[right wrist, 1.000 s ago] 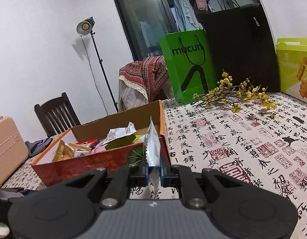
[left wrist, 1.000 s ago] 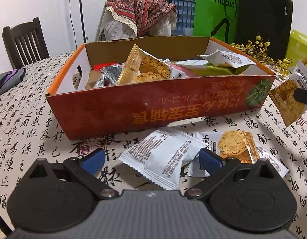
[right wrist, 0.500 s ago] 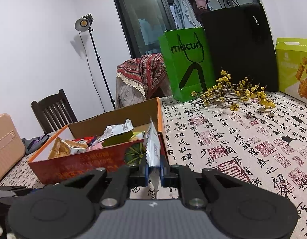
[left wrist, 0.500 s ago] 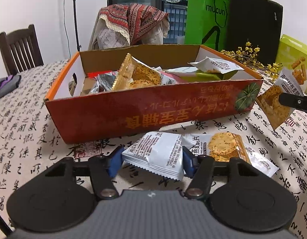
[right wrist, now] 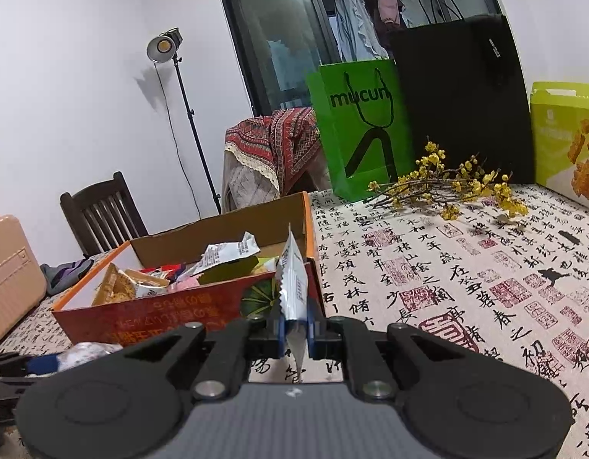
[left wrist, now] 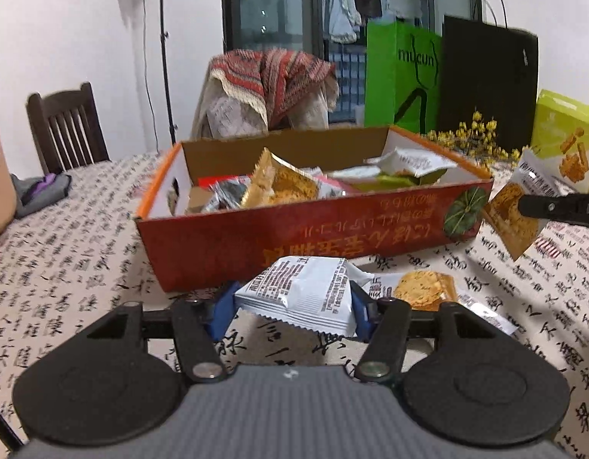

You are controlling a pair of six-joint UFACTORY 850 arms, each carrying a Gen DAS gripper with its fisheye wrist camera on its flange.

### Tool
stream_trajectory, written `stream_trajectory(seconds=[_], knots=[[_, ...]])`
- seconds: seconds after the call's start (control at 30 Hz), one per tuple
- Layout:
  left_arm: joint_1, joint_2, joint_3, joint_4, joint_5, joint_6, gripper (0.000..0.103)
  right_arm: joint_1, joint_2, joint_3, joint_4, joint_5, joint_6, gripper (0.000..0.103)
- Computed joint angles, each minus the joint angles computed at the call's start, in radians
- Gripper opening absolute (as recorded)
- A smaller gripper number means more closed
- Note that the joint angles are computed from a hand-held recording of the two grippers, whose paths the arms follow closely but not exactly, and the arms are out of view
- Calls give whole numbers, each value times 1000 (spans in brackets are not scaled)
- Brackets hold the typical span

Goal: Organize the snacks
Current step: 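Carry the sachet with the left tool into the box while the right tool carries its sachet, then open the left tool inside the box while the right tool releases its sachet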

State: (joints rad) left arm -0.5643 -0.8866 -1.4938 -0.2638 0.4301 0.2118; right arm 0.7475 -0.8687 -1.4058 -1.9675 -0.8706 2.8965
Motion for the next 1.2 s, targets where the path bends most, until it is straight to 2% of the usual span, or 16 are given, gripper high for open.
stream_trajectory(seconds=[0.2,0.33,0.6,0.9,1.2], knots=[[-1,69,79,35,83,-75,60,21,17,7,7,-34,-34,10],[-5,107,111,23,123,-64,60,29,32,8,4,-52,-55,10],[-15,135,86,-47,162,7,60,21,38,-51,-7,-37,-132,10],[-11,68,-78,-142,100,69,60,-20,-22,-219,52,20,-290,10],[8,-96,-355,-321,-26,169,60,-93,-135,-435,187,109,-438,10]])
